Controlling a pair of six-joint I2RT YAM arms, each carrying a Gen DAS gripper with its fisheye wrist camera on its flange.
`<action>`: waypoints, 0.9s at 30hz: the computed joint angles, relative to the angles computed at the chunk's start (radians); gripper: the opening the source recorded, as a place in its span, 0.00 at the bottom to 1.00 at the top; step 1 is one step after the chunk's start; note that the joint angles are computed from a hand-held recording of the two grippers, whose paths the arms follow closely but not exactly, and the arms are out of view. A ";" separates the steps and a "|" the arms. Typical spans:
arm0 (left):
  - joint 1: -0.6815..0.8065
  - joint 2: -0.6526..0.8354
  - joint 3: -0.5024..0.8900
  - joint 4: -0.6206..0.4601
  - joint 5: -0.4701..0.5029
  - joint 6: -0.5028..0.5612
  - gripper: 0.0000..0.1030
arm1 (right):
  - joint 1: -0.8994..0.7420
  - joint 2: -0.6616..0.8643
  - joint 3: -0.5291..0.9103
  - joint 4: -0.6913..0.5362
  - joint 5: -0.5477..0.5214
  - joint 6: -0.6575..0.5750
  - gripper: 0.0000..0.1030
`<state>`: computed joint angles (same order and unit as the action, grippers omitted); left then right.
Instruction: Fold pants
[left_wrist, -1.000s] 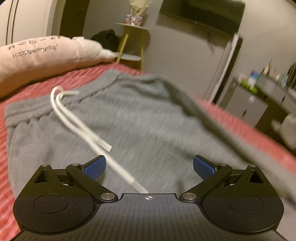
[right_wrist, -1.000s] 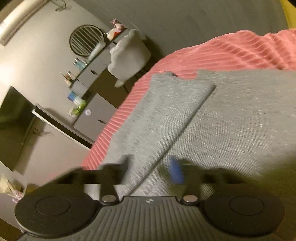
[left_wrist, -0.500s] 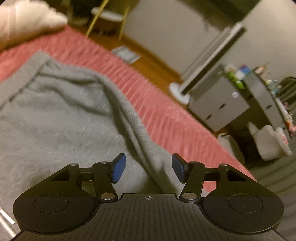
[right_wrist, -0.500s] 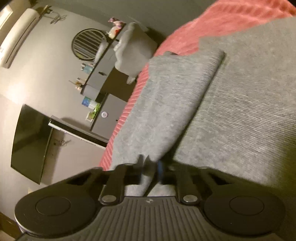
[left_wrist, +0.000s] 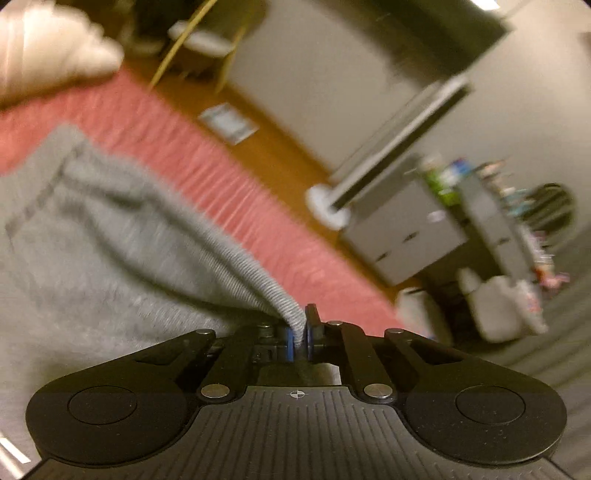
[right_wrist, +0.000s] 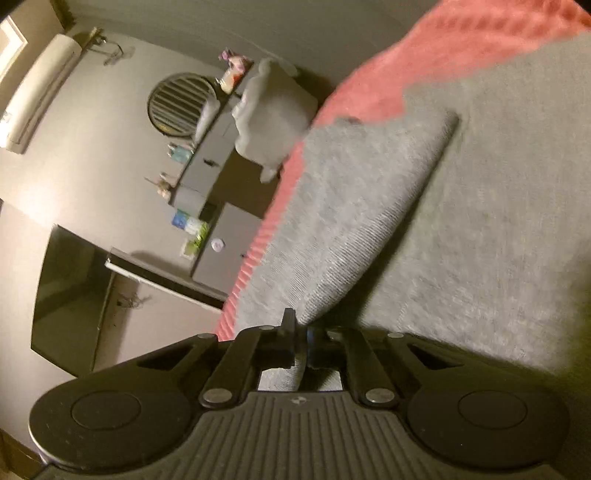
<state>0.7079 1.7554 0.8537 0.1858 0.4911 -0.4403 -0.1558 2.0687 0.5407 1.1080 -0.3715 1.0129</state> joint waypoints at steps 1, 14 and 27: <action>0.033 -0.085 -0.056 0.003 0.048 0.019 0.08 | -0.007 -0.049 -0.024 -0.004 -0.002 -0.010 0.05; 0.778 -0.362 -0.481 -0.614 0.439 1.027 0.10 | -0.444 -0.793 -0.354 -0.602 -0.303 -0.402 0.05; 0.657 -0.234 -0.445 -0.115 0.230 0.451 0.70 | -0.419 -0.491 -0.250 -0.612 -0.249 -0.383 0.36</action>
<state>1.3644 1.5214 0.4088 0.0711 0.7215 0.0106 -0.5747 1.5780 0.2907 0.4960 -0.6207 0.6296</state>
